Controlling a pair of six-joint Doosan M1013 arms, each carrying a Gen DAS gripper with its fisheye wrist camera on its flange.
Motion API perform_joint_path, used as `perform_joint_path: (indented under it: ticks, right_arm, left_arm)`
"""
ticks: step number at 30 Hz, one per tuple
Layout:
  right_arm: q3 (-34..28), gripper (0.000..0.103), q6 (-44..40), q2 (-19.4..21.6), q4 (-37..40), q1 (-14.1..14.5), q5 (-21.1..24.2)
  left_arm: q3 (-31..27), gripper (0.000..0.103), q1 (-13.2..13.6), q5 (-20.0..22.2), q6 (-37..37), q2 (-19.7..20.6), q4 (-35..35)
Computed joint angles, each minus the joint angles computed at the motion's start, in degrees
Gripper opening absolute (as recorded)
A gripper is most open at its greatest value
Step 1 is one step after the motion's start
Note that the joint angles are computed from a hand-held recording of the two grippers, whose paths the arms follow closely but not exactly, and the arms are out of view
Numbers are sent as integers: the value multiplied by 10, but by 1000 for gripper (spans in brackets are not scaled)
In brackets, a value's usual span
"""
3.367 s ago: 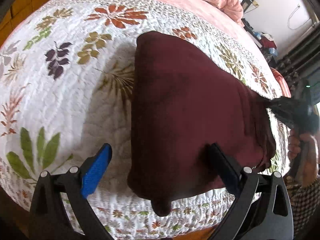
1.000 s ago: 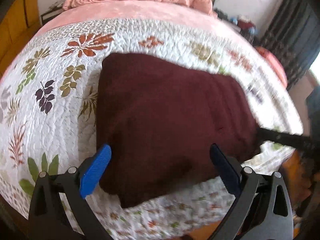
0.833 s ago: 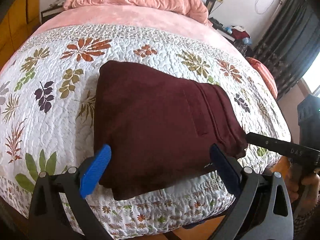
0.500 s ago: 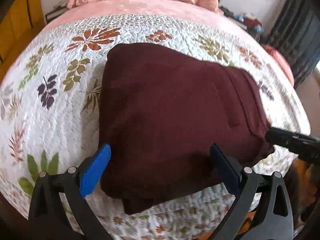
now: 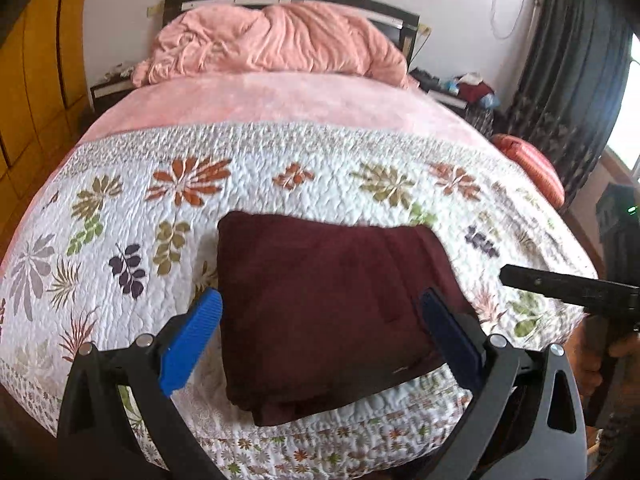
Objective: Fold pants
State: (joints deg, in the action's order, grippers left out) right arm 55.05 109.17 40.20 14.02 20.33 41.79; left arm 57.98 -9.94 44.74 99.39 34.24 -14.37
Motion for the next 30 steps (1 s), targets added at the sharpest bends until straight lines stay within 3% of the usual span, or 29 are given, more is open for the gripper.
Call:
perform_joint_path:
  ticks: [13,17,21,24,27,30]
  right_arm:
    - [-26,73,-24,25,-15,16,38]
    - [-35,73,-9,33,-33,20,53]
    - [-52,73,8,50,-60,23,91]
    - [-58,73,-2,59,-44,21,113]
    - [-32,73,-24,43,-16,15,77]
    - [-11,84,-58,26,35,3,41]
  left_arm:
    - [15,99,-4,-17,22,-5,-13]
    - [-2,99,0,20,-20,21,2]
    - [-48,99,9,127,-83,72,19]
    - [-47,99,8,130,-91,77,50]
    - [-61,99,27,149,-85,79,-10]
    - [-90,99,56,170,-76,89,-99]
